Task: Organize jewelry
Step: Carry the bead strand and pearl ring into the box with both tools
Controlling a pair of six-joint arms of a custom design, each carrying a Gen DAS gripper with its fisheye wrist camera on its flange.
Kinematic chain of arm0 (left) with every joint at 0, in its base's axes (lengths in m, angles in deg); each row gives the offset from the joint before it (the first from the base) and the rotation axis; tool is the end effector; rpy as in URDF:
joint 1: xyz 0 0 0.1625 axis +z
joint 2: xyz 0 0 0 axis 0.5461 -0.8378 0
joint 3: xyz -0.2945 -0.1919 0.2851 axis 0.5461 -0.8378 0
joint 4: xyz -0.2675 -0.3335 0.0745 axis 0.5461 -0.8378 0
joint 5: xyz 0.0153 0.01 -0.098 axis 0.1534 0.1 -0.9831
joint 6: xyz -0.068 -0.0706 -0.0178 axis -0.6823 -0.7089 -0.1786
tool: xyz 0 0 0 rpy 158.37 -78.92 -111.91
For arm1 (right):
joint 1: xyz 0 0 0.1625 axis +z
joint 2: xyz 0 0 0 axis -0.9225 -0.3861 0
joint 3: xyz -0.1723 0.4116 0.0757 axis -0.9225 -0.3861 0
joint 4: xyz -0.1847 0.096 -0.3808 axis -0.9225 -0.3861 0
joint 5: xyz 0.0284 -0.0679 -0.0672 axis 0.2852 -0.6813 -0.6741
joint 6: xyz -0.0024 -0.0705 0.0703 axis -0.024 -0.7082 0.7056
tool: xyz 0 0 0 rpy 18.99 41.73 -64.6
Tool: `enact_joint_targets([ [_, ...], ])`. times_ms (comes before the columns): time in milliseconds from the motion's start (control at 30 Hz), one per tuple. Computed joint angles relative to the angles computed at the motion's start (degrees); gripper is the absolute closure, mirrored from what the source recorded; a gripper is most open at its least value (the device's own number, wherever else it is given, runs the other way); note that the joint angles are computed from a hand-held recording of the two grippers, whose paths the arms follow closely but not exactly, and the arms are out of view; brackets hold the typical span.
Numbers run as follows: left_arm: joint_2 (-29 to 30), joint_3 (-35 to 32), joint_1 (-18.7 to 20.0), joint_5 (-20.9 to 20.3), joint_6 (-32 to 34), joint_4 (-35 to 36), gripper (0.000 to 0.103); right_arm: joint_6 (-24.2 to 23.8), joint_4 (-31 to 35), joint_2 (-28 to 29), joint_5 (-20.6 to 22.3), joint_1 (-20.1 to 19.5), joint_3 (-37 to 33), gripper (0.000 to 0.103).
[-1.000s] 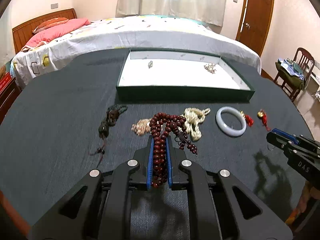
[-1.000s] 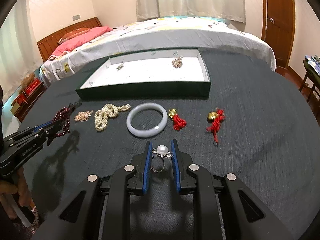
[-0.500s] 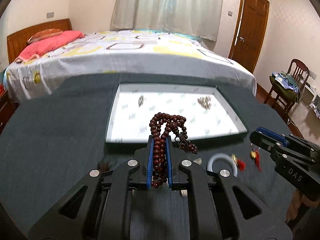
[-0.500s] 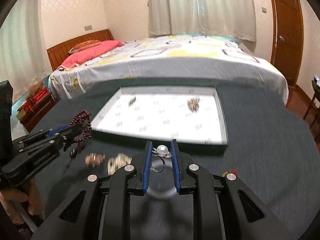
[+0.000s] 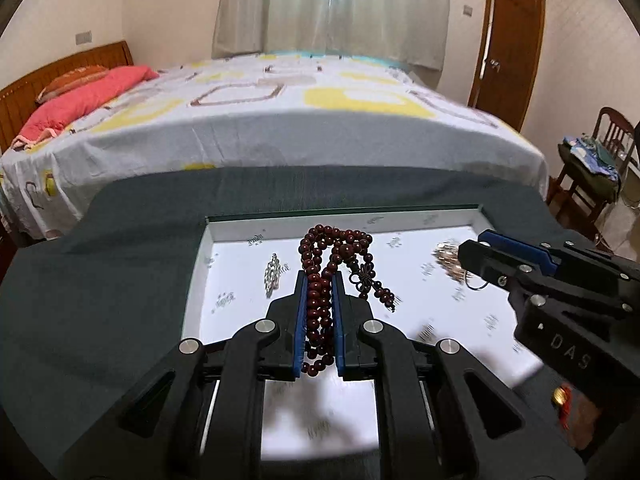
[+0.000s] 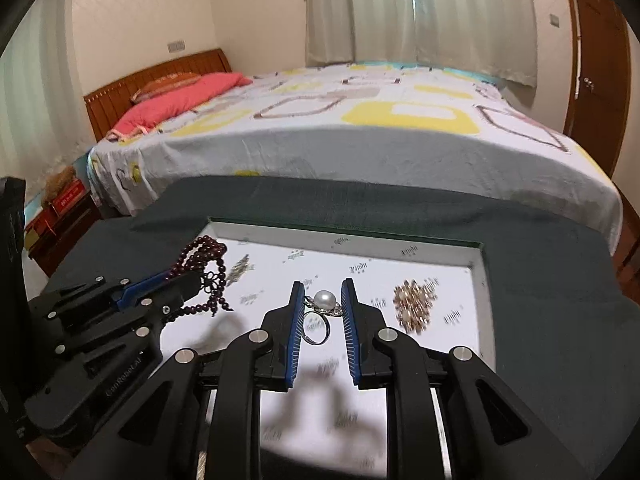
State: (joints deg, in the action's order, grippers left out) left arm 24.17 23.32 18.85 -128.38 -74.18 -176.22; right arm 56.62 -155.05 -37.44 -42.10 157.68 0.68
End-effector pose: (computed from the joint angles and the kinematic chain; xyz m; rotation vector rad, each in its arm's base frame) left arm -0.3953 -0.8225 0.0083 0.7967 2.3625 -0.8209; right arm 0.0968 -0.7951 0.3124 0.3781 -2.2872 1.0005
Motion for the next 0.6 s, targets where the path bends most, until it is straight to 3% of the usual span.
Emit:
enact_joint_targets([
  [400,9.4,-19.7,2.5,1.9,-6.5,21.6,0.092,7.0,18.4,6.3,-2.6,-1.8,-13.4,0.083],
  [600,12.2,-26.1,3.3,2.0,-9.2,29.3,0.091,8.2,22.4,8.7,-5.5,-1.8,-17.5,0.083],
])
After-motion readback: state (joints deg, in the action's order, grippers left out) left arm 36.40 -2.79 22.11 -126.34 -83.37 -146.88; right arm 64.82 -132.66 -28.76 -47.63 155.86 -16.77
